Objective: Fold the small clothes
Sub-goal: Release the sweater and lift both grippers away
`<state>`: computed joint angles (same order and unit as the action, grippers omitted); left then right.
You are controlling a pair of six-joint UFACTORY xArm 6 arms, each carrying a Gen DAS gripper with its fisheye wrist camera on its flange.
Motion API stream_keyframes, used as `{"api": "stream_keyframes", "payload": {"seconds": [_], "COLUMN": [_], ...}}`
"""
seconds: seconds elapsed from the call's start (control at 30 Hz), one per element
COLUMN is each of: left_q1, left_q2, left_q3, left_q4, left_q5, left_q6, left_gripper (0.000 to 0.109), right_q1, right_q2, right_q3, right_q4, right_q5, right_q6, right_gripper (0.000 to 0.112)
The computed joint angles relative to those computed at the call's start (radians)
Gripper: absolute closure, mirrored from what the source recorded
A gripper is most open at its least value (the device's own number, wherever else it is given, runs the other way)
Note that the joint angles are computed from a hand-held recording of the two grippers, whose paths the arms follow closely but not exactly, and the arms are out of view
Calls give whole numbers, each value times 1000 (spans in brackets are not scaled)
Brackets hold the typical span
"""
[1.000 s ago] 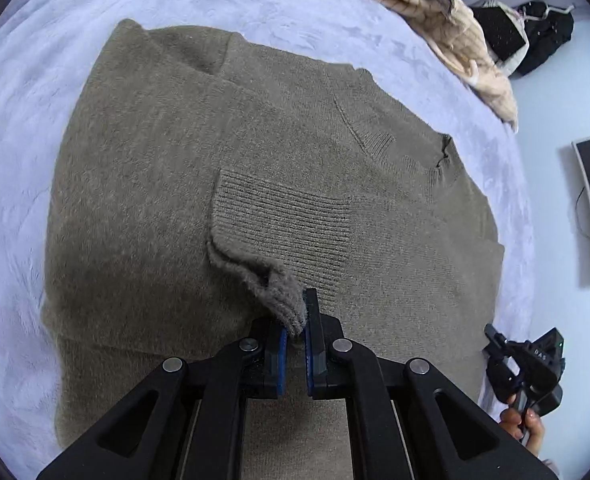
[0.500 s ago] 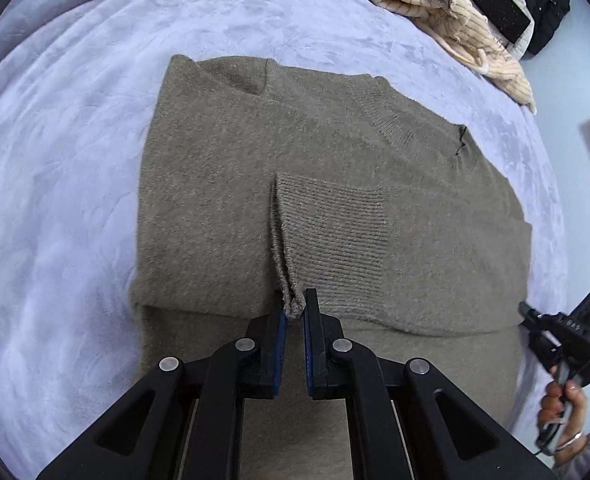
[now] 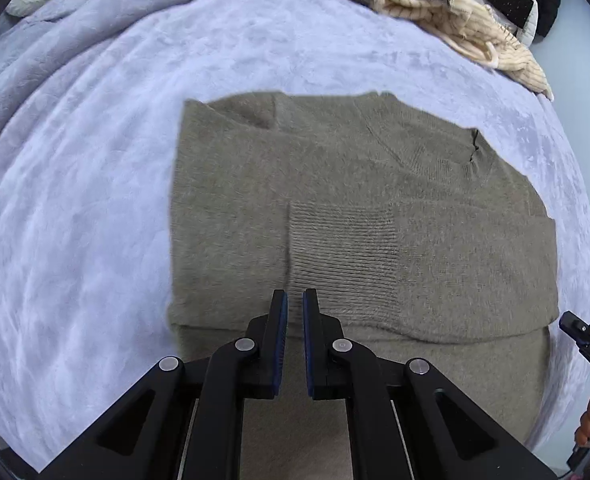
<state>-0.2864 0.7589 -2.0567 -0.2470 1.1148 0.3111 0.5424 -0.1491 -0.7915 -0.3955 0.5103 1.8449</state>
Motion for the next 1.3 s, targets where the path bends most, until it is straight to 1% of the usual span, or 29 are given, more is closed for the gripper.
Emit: {"api": "stream_keyframes", "payload": {"seconds": [0.07, 0.1, 0.13, 0.17, 0.23, 0.3, 0.37, 0.5, 0.7, 0.73, 0.8, 0.83, 0.87, 0.9, 0.93, 0.97, 1.0, 1.03, 1.07, 1.13, 1.17, 1.23, 1.3], "left_q1": [-18, -20, -19, -18, -12, -1, 6, 27, 35, 35, 38, 40, 43, 46, 48, 50, 44, 44, 42, 38, 38, 40, 39], "left_q2": [18, 13, -3, -10, -6, -18, -40, -114, -244, -263, -296, -312, -333, -349, -364, -376, -396, -420, -430, -459, -466, -433, -428], "left_q3": [4, 24, 54, 62, 41, 52, 85, 180, 338, 361, 399, 417, 440, 458, 474, 484, 508, 538, 544, 575, 579, 526, 506], "left_q4": [69, 76, 70, 68, 80, 81, 101, 89, 109, 116, 112, 102, 89, 86, 90, 98, 130, 130, 133, 157, 161, 170, 177], "left_q5": [3, -12, -36, -38, 7, 28, 22, 5, -25, -30, -29, -29, -34, -39, -44, -45, -66, -101, -106, -118, -114, -84, -50], "left_q6": [-17, -10, 1, 8, 7, 12, 12, 27, 72, 79, 100, 110, 123, 129, 130, 126, 100, 107, 123, 127, 127, 117, 110], "left_gripper": [101, 101, 101, 101, 101, 101, 101, 101, 101, 101, 101, 101, 101, 95, 78, 21, 8, 7, 7, 7, 7, 7, 7], "right_q1": [-10, -12, -11, -9, -4, 5, 13, 44, 96, 101, 117, 122, 129, 137, 142, 149, 154, 159, 165, 176, 182, 196, 212], "right_q2": [44, 75, 100, 119, 111, 89, 62, 29, 31, 35, 41, 43, 48, 51, 56, 59, 60, 61, 62, 67, 69, 71, 76], "right_q3": [-23, -42, -57, -62, -34, -17, 3, -6, -43, -48, -62, -68, -78, -88, -98, -107, -112, -117, -124, -142, -151, -173, -202], "right_q4": [48, 108, 167, 209, 208, 222, 223, 237, 280, 285, 299, 302, 301, 302, 305, 308, 309, 309, 305, 288, 273, 226, 175], "right_q5": [-14, 4, 27, 29, -4, 3, 2, 56, 94, 95, 101, 105, 111, 117, 121, 123, 122, 122, 124, 134, 138, 156, 187], "right_q6": [-58, -128, -196, -245, -237, -231, -207, -198, -196, -193, -184, -181, -173, -170, -169, -166, -162, -159, -153, -135, -121, -82, -45], "right_gripper": [97, 97, 99, 99, 99, 99, 99, 99, 96, 93, 81, 72, 69, 69, 68, 65, 63, 57, 51, 45, 39, 31, 30]}}
